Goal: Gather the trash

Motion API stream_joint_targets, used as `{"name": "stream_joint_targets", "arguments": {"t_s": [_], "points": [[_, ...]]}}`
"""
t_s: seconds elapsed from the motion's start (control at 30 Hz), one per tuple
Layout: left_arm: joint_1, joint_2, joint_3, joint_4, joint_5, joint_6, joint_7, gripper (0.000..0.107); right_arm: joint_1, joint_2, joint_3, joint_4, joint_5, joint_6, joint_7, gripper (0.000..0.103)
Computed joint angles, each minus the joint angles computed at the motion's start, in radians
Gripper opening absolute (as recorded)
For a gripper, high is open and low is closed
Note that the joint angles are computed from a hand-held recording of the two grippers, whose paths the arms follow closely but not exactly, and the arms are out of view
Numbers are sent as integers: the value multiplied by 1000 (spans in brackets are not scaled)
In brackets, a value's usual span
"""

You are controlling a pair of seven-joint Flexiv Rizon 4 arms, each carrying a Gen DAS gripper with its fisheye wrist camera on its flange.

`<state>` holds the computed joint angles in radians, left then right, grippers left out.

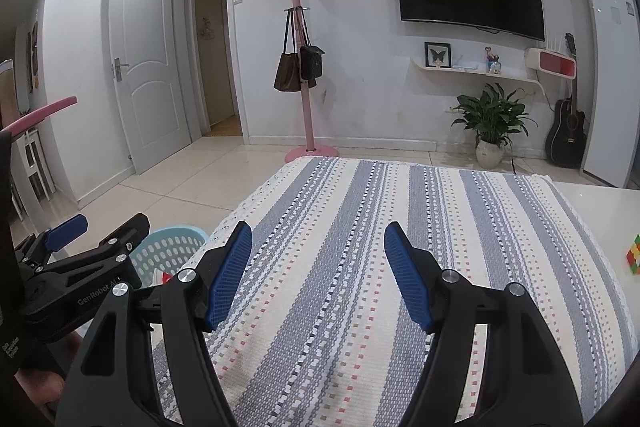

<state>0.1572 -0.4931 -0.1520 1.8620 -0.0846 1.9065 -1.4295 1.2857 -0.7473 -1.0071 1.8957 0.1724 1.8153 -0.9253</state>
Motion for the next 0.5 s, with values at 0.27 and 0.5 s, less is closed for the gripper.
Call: {"name": "stream_joint_targets", "arguments": {"t_s": [0.27, 0.5], "points": [[-8, 0, 11, -2, -9, -1, -3, 92, -15, 14, 25, -1, -3, 9, -14, 65], [24, 0, -24, 4, 12, 16, -16, 92, -20, 20, 33, -2, 5, 11, -22, 65]]}}
